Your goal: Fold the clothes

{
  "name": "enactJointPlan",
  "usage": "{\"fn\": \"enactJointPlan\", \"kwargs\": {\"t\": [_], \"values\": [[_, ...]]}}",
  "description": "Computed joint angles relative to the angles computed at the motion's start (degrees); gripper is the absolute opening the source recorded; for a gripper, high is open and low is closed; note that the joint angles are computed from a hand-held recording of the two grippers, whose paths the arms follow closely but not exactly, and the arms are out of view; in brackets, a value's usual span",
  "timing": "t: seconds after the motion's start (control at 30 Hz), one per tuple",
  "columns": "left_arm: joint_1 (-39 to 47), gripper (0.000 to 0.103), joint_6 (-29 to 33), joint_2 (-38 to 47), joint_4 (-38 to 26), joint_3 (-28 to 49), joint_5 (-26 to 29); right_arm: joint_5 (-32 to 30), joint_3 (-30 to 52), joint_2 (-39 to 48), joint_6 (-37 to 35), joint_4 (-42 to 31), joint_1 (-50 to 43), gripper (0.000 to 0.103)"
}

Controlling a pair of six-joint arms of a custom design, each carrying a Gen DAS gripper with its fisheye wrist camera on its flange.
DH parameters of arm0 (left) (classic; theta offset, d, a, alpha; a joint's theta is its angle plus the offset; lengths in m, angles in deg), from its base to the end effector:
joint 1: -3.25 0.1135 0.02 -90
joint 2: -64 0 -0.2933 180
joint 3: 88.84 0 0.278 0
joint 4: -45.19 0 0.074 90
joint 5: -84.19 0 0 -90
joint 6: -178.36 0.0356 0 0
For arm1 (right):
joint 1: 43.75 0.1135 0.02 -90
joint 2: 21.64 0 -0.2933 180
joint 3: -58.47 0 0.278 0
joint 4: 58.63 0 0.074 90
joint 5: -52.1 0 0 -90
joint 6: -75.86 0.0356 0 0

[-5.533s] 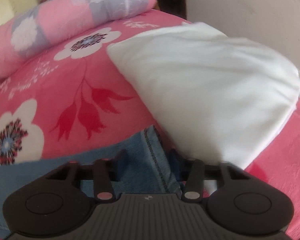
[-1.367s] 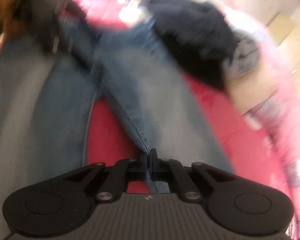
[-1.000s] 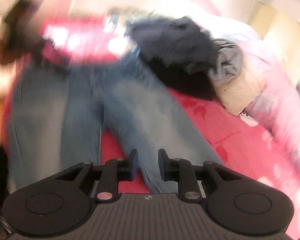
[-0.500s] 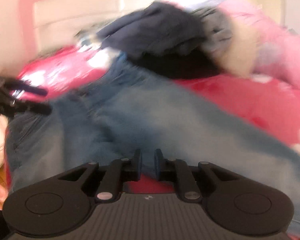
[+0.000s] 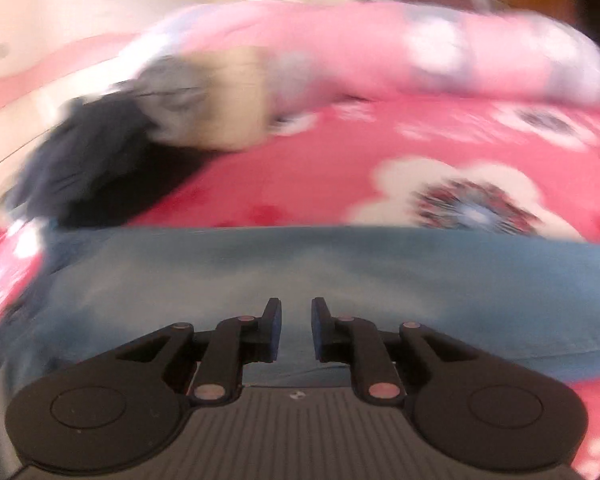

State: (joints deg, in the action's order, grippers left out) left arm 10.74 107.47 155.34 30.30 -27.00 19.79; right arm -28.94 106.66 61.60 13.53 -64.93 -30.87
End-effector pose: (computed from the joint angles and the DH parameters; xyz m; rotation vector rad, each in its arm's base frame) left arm 0.3437 0.0297 0.1956 0.4433 2.2251 -0.2809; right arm 0.2888 0.0604 0.1730 0.3748 2.2582 0.1902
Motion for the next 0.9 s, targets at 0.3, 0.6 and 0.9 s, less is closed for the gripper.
{"fn": "enactJointPlan", "kwargs": {"t": [0.3, 0.6, 0.9], "values": [[-8.5, 0.088, -4.2, 1.2, 3.7, 3.8, 2.8, -6.4, 1.4, -6.1, 1.7, -7.9, -3.7, 0.018], [-22.6, 0.088, -0.7, 15.6, -0.1, 17.8, -5.2, -18.1, 29.5, 24.5, -1.0, -8.9, -10.3, 0.028], [-23.3, 0.089, 1.1, 17.8, -2.6, 18.7, -5.9, -10.9, 21.7, 19.3, 3.5, -0.4, -12.3, 0.029]]}}
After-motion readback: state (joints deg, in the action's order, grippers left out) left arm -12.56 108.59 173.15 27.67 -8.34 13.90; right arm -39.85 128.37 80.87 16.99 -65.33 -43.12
